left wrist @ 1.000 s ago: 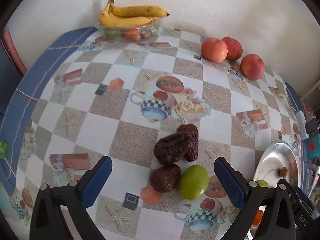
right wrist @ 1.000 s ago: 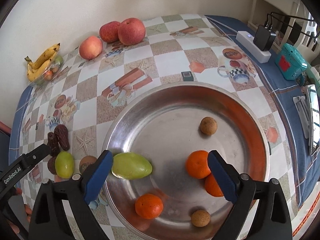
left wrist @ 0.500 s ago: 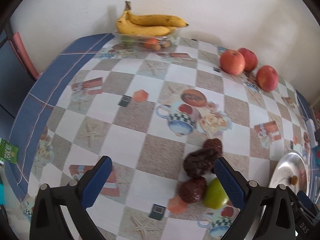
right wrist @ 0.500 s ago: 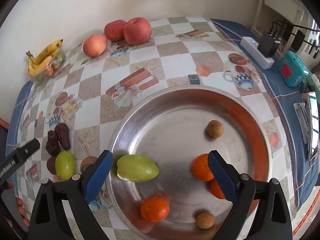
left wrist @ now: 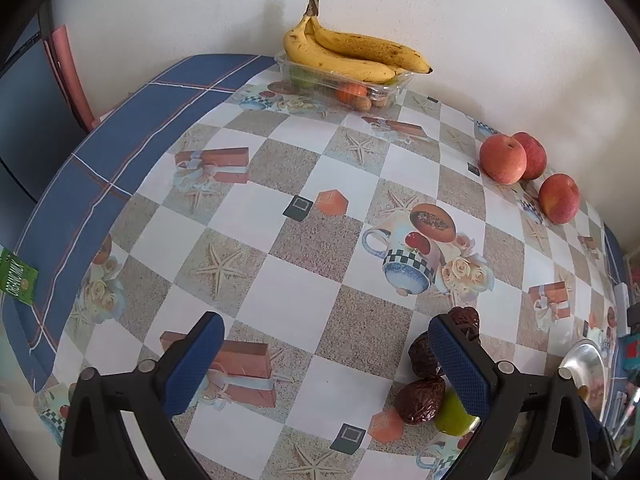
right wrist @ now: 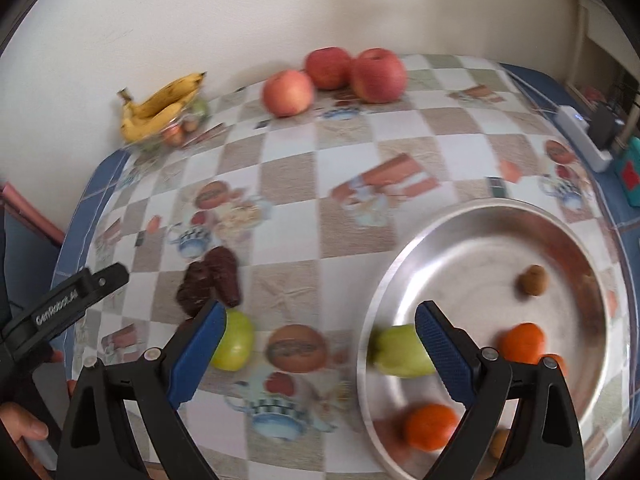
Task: Organize fruits
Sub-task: 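Move both open tools back toward the remaining fruit cluster, then grasp a brown date with the left tool while the right tool grasps the green pear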
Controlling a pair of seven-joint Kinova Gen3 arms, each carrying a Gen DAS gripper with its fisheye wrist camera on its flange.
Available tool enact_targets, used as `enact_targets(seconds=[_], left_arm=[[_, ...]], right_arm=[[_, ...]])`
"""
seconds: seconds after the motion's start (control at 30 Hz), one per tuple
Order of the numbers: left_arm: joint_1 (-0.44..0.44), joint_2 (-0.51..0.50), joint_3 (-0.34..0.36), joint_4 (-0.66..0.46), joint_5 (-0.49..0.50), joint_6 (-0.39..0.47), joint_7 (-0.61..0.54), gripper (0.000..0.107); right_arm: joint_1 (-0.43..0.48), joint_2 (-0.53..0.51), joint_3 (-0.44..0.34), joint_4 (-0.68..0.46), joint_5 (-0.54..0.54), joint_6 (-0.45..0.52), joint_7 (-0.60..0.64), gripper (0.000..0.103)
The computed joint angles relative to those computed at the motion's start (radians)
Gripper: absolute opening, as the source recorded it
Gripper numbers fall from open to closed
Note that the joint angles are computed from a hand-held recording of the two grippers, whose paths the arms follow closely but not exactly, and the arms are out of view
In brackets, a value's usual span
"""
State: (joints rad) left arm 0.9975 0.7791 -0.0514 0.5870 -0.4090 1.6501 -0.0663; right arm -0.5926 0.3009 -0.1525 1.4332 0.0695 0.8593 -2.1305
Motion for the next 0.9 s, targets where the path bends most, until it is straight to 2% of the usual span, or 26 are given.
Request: enact_targets(seconds=[0.17,0.3,0.43,0.5,0.67,0.77,0.83,0.9], left_arm=[[-0.006,0.003,0.006,-0.002,0.009,-0.002,-0.013,0.103],[-0.021,-0.014,0.021,0.049,0.038,-0.054,0.004,0.103],[-0.041,-0.017,0.041,0.083,0.076,-0.095,0.006,0.103],[-0.056,-0.037,0.053,0.139,0.105,-0.16,0.025,0.103],[-0.08,-0.046,0.079,0.178,0.151,-0.224,0.027,0.103],[-0.087,-0.056,0.086,0.204,0.172,-0.27,0.029,0.103],[-0.093,-0.063,0.092,0.222,0.188,-0.296,0.035,0.103],[-0.101,-0.069,0.098,0.24,0.204,-0.319,0.037,0.103]], right_arm=[[-0.032,0.018,-0.011,-0.017,0.005,-0.023,0.004,0.096],[-0.05,0.027,-0.017,-0.026,0.007,-0.045,0.017,0.095],[-0.061,0.066,-0.014,-0.055,-0.004,-0.018,0.018,0.092],[-0.059,0.088,-0.017,-0.073,-0.02,0.005,0.03,0.083],[-0.041,0.151,-0.034,-0.119,-0.086,0.071,0.088,0.074],[-0.011,0.158,-0.047,-0.112,-0.153,0.06,0.121,0.072],[-0.008,0.153,-0.046,-0.103,-0.169,0.051,0.132,0.063],[0.007,0.153,-0.053,-0.098,-0.201,0.046,0.15,0.047]])
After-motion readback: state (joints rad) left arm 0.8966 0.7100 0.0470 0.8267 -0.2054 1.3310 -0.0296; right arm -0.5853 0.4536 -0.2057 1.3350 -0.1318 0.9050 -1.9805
